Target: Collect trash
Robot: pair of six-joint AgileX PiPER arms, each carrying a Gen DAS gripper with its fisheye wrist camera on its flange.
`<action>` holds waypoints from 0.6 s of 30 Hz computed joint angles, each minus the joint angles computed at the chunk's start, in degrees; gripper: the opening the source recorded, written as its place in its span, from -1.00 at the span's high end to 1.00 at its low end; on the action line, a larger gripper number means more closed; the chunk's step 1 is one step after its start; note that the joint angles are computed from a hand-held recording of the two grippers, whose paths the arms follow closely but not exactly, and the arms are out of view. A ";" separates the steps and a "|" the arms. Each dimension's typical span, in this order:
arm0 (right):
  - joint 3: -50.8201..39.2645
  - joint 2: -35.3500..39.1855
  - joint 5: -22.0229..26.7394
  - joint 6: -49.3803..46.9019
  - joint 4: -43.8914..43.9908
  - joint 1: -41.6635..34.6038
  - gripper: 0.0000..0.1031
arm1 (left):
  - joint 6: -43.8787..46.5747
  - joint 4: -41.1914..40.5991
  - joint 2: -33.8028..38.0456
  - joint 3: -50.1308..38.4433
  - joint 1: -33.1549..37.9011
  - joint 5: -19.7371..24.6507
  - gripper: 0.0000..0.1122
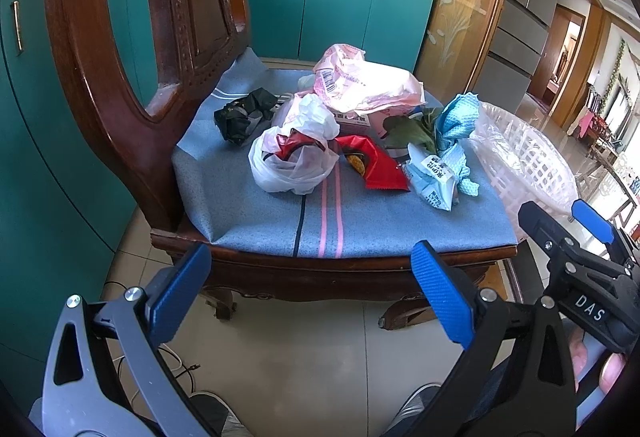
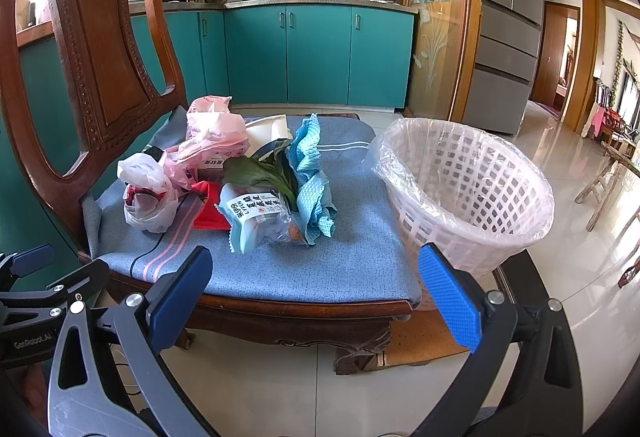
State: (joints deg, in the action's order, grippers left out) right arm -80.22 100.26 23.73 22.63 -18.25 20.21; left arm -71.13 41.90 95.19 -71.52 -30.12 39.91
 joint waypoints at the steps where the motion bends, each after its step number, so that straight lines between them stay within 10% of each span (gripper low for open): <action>1: -0.01 0.02 -0.02 -0.05 -0.03 -0.01 -0.95 | -0.20 0.08 -0.07 0.11 0.07 -0.14 -0.78; 18: 2.87 -2.18 -4.89 -0.79 2.61 -1.74 -0.95 | -9.74 10.15 -1.46 2.36 -0.96 0.96 -0.78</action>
State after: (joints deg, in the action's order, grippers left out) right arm -77.34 98.08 18.84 21.84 -15.63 18.48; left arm -80.87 52.06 93.73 -69.16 -31.08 40.87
